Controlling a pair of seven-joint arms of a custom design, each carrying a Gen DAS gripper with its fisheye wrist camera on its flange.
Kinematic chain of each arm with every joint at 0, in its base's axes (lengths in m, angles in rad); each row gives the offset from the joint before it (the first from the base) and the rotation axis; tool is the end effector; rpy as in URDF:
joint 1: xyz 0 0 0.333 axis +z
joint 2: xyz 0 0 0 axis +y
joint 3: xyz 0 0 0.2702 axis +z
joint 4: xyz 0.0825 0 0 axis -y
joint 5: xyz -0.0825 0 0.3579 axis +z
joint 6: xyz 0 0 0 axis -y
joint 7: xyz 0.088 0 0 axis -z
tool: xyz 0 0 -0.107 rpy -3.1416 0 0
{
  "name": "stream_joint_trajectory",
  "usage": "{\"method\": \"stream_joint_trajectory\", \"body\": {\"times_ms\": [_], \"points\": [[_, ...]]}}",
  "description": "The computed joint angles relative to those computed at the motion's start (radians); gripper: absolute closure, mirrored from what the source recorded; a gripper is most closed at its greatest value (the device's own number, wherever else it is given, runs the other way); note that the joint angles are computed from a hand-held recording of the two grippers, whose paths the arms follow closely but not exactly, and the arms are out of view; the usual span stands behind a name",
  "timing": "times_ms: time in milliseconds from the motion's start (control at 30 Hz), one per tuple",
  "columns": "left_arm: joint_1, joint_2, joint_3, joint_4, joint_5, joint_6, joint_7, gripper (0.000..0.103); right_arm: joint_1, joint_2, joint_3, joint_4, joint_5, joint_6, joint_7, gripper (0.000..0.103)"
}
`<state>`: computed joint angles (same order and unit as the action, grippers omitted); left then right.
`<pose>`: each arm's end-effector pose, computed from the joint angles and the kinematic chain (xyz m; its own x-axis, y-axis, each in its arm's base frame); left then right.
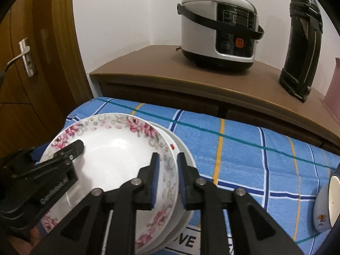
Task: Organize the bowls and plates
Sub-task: 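Lower the pink-floral plate onto the red-flower plate and open both tools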
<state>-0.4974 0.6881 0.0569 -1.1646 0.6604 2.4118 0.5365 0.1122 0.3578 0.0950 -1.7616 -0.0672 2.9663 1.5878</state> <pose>0.6596 -0.3213 0.4268 0.1937 -0.9810 -0.0029 -0.6846 -0.1330 -0.7167 0.6450 0.1327 0.4369 0.2230 -0.9747 0.0114 -0.6424 -0.1558 -0.7504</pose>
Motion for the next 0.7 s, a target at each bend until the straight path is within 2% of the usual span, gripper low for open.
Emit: {"method": "stream_joint_trajectory", "body": {"times_ms": [67, 167, 267, 333, 367, 400, 500, 533, 600, 700], "points": [[-0.008, 0.016, 0.005, 0.027, 0.003, -0.038, 0.009, 0.055, -0.014, -0.001, 0.017, -0.005, 0.018, 0.009, -0.017, 0.079], [-0.012, -0.001, 0.011, 0.005, 0.018, -0.029, -0.018, 0.055, -0.034, -0.001, 0.039, -0.012, 0.048, 0.031, -0.040, 0.079], [-0.017, -0.026, 0.014, -0.024, 0.044, -0.014, -0.047, 0.054, -0.092, -0.013, 0.104, -0.036, 0.126, 0.065, -0.100, 0.078], [-0.028, -0.030, 0.019, -0.020, 0.069, -0.034, -0.058, 0.047, -0.111, -0.027, 0.125, -0.059, 0.155, 0.101, -0.124, 0.073], [-0.034, -0.035, 0.021, -0.024, 0.085, -0.039, -0.068, 0.046, -0.130, -0.034, 0.146, -0.074, 0.175, 0.123, -0.144, 0.067], [-0.039, -0.042, 0.021, -0.031, 0.101, -0.041, -0.078, 0.045, -0.153, -0.043, 0.170, -0.092, 0.196, 0.148, -0.162, 0.060], [-0.047, -0.069, 0.011, -0.060, 0.134, -0.047, -0.100, 0.045, -0.245, -0.067, 0.267, -0.142, 0.255, 0.212, -0.217, 0.052], [-0.046, -0.074, 0.006, -0.066, 0.141, -0.045, -0.105, 0.045, -0.261, -0.076, 0.278, -0.159, 0.258, 0.228, -0.218, 0.050], [-0.045, -0.094, -0.005, -0.092, 0.151, -0.032, -0.122, 0.045, -0.249, -0.096, 0.251, -0.185, 0.235, 0.240, -0.184, 0.046], [-0.047, -0.103, -0.020, -0.102, 0.161, -0.029, -0.128, 0.045, -0.272, -0.129, 0.257, -0.228, 0.216, 0.240, -0.162, 0.040]]}}
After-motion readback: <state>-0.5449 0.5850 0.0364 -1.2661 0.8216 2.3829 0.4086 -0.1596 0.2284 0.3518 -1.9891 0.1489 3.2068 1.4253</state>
